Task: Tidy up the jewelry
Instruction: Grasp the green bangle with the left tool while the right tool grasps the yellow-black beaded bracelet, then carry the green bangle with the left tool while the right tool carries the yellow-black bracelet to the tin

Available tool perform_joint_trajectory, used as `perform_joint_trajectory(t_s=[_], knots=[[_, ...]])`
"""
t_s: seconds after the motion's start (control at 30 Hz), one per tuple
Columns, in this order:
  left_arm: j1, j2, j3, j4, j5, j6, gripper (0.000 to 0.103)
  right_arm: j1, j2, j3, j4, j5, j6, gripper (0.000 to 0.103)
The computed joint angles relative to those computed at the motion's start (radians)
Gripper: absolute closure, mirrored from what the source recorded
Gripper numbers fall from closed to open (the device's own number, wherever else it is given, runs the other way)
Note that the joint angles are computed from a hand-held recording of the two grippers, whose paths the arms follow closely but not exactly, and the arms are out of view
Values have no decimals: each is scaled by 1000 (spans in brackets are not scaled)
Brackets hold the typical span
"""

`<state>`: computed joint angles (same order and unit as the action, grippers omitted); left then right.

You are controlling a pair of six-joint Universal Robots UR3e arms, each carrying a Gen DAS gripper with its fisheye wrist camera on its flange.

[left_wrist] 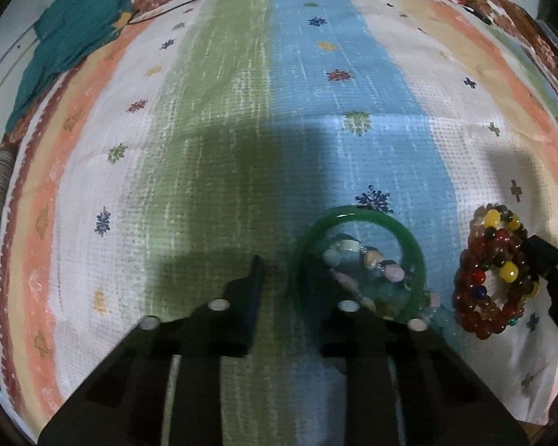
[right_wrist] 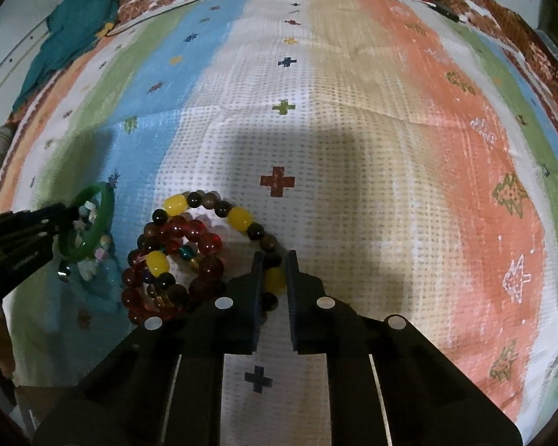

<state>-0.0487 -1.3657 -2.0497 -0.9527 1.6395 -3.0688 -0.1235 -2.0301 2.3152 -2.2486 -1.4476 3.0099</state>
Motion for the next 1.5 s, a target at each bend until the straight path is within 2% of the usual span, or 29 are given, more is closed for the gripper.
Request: perform_joint_trajectory(t_s=[0.1,0.27,0.47,0.9,1.17,1.5], knots=[[-21,-3,5,-5,18,1,96,11,0,2,-9,-12,8,91],[-5,14,11,-26,4,7,96,34,-6,-7,-9,-39,9,91],[16,70,31,-68,-23,11,96,30,-75,-33,41,-41,-7,91],[33,208,83,-191,-99,22,95,113,-215,-104,133,-116,7,91],[0,270,96,-247,-90,14,95,51,-347,-106,246,-95,-38,91],[43,422,138,-382,-156,41,95,-88,-541,-171,461,6,-124,91]])
